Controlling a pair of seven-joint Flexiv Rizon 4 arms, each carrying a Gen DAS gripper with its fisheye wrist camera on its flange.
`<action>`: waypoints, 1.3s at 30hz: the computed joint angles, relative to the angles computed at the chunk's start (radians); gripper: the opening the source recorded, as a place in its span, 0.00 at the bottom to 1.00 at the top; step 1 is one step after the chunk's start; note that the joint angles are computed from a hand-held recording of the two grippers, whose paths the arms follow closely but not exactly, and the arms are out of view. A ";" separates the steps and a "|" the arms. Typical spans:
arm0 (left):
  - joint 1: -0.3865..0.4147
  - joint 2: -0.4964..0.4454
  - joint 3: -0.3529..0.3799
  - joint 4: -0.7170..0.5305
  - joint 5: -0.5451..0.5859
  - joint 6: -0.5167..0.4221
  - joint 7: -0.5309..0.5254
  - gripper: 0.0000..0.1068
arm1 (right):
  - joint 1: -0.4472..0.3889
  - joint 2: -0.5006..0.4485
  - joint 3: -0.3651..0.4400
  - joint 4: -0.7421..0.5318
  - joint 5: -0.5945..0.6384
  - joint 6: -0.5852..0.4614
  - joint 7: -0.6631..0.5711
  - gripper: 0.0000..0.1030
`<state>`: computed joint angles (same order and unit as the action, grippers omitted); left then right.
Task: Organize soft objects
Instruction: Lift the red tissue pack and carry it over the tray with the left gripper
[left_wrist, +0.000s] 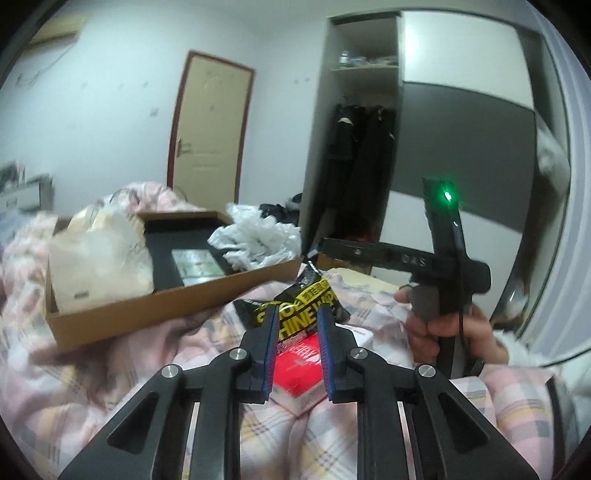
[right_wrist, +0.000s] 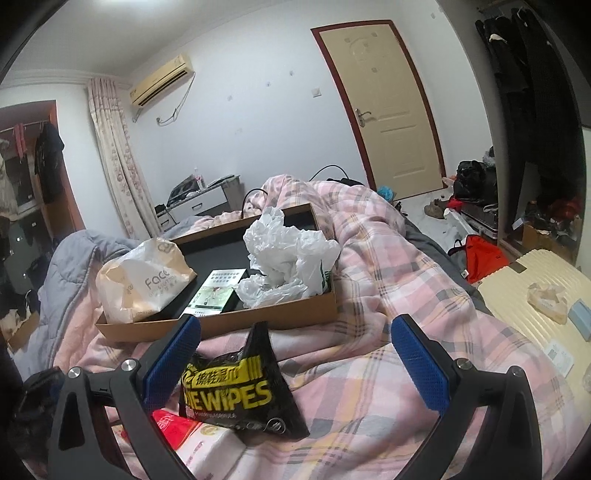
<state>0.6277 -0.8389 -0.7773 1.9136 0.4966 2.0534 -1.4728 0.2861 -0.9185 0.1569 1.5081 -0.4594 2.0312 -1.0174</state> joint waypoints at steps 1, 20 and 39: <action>-0.010 0.003 0.015 -0.003 -0.015 0.006 -0.006 0.16 | -0.001 -0.001 0.002 -0.002 -0.003 -0.003 0.000 1.00; 0.134 -0.243 -0.324 -0.097 -0.221 -0.552 0.335 0.83 | -0.023 -0.003 0.028 -0.001 -0.033 -0.027 -0.006 1.00; 0.028 -0.090 -0.191 0.042 -0.317 -0.236 0.488 0.38 | -0.023 -0.004 0.026 0.001 -0.028 -0.021 -0.007 1.00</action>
<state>0.6560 -0.9285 -0.9682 1.9559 0.1799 1.8179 -0.9851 0.2633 -0.9221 0.1827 1.5095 -0.4874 2.0104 -1.0239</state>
